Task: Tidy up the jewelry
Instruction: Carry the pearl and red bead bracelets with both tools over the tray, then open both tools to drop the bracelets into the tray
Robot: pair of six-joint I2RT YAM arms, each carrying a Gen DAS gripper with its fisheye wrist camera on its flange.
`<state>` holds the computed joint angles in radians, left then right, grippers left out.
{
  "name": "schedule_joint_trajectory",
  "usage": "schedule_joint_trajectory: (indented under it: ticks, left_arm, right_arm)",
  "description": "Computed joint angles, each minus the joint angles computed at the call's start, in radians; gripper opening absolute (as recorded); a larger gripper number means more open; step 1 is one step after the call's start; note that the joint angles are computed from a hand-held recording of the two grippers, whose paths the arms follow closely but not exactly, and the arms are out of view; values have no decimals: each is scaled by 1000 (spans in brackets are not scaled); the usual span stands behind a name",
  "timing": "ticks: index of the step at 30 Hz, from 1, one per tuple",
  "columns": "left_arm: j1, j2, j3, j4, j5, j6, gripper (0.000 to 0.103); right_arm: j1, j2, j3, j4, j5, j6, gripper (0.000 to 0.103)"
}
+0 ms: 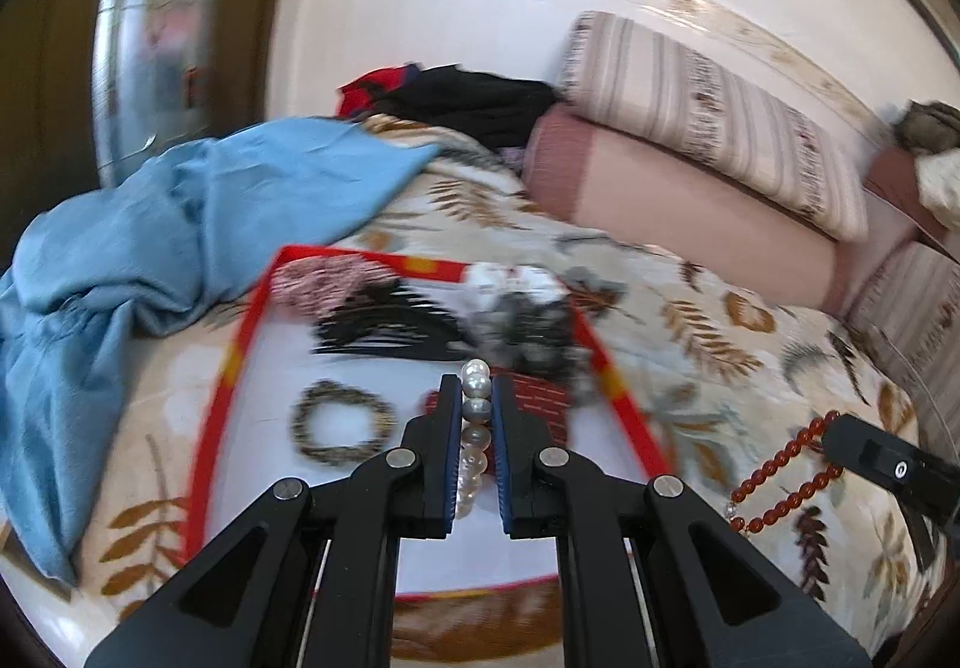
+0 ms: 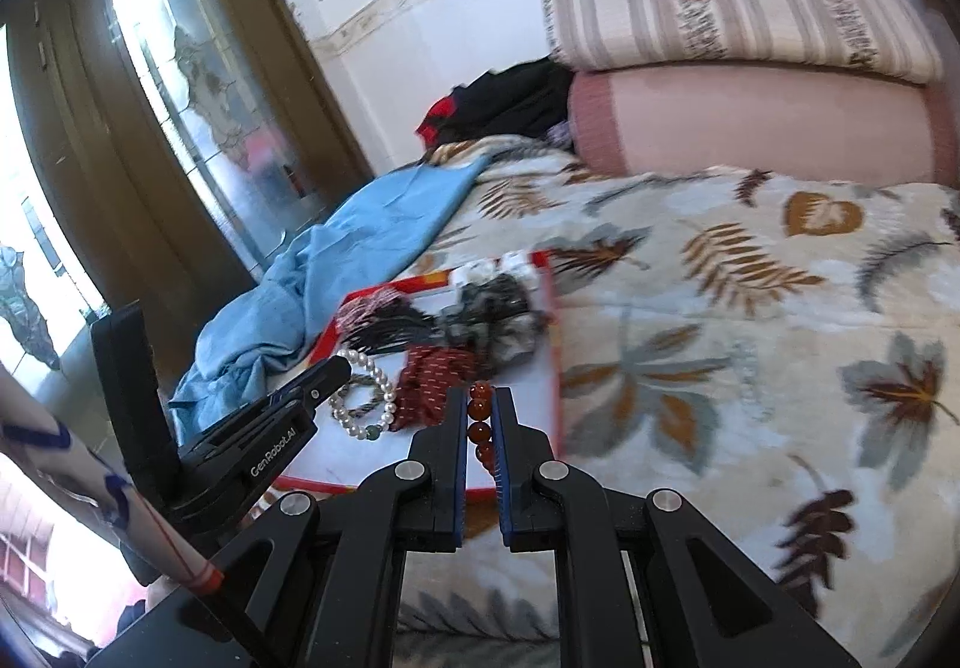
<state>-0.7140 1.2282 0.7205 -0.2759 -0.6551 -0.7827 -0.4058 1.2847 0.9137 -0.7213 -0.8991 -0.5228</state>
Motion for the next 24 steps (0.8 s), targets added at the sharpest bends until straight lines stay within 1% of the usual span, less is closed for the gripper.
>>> schedule_joint_trajectory:
  ticks: [3, 6, 8, 10, 13, 18, 24]
  left_arm:
    - [60, -26, -30, -23, 23, -20, 9]
    - [109, -38, -50, -52, 39, -46, 9]
    - [132, -29, -53, -65, 52, -59, 9]
    - [144, -7, -49, -67, 58, -56, 9]
    - [144, 33, -33, -71, 66, -52, 9]
    - [132, 99, -4, -78, 68, -57, 10]
    - [134, 139, 12, -97, 74, -74, 10]
  right_arm:
    - [119, 15, -25, 83, 35, 108, 8]
    - [210, 25, -43, 144, 53, 189, 8]
    - [255, 35, -50, 170, 63, 222, 8]
    - [300, 54, -65, 215, 101, 246, 8]
    - [309, 99, -71, 246, 126, 258, 8]
    - [271, 175, -74, 283, 172, 241, 8]
    - [238, 218, -73, 300, 195, 230, 8]
